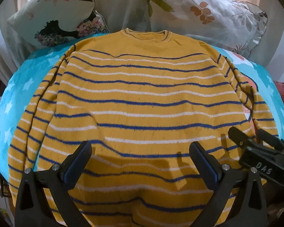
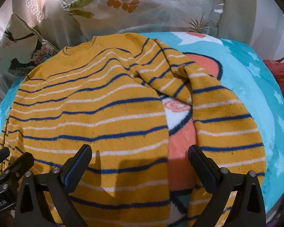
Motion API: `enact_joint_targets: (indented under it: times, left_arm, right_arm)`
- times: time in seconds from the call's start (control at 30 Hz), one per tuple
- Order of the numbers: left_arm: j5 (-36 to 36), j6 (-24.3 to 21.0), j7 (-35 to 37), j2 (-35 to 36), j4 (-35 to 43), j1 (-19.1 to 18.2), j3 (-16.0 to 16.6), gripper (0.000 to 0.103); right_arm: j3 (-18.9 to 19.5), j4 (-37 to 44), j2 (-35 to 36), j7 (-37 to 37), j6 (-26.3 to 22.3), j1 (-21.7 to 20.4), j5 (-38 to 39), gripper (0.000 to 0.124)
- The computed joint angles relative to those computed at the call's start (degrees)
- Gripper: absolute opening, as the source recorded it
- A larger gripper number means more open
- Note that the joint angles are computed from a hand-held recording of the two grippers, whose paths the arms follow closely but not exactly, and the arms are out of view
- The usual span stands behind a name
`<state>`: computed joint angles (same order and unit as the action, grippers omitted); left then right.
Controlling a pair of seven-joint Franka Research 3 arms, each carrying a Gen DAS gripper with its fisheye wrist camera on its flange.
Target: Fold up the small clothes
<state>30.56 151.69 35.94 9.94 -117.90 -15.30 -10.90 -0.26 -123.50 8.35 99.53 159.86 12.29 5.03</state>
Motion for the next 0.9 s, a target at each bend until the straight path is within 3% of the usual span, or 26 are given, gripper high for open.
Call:
enact_joint_targets:
  times: [0.23, 0.33, 0.5, 0.63, 0.67, 0.77, 0.8, 0.9]
  left_arm:
    - [1.07, 1.57, 2.05, 0.19, 0.87, 0.28, 0.20, 0.103]
    - [0.82, 2.45, 3.18, 0.47, 1.14, 0.53, 0.27, 0.103]
    - [-2.09, 4.23, 6.10, 0.22, 0.50, 1.56, 0.14, 0.103]
    - [-4.23, 4.51, 7.90, -0.53, -0.36, 2.47, 0.29, 0.103]
    - [-5.12, 4.31, 8.52, -0.67, -0.50, 2.77, 0.23, 0.103]
    - [-5.40, 4.30, 8.08, -1.69, -1.58, 3.18, 0.72, 0.103]
    - [-4.90, 4.52, 7.52, -2.16, -2.07, 3.30, 0.98, 0.103]
    - [-3.34, 4.45, 5.62, -3.17, -3.00, 3.76, 1.54, 0.103]
  right_arm:
    - [2.39, 3.02, -0.48, -16.79, 1.87, -4.71, 17.52, 0.103]
    - [-0.30, 8.14, 2.47, -13.64, -0.22, -4.34, 12.62, 0.102]
    - [-3.00, 21.19, 12.61, -11.39, -7.03, -4.65, 5.39, 0.078]
    - [-2.55, 31.17, 20.74, -14.06, -14.09, -5.18, 3.06, 0.076]
    - [-1.98, 33.25, 22.41, -15.14, -15.66, -5.71, 3.58, 0.070]
    - [-1.57, 39.02, 26.23, -16.92, -19.82, -7.06, 4.88, 0.020]
    - [-1.11, 40.31, 26.77, -17.42, -20.77, -7.95, 6.17, 0.012]
    - [-2.92, 46.79, 29.80, -15.49, -22.85, -8.36, 5.54, 0.010]
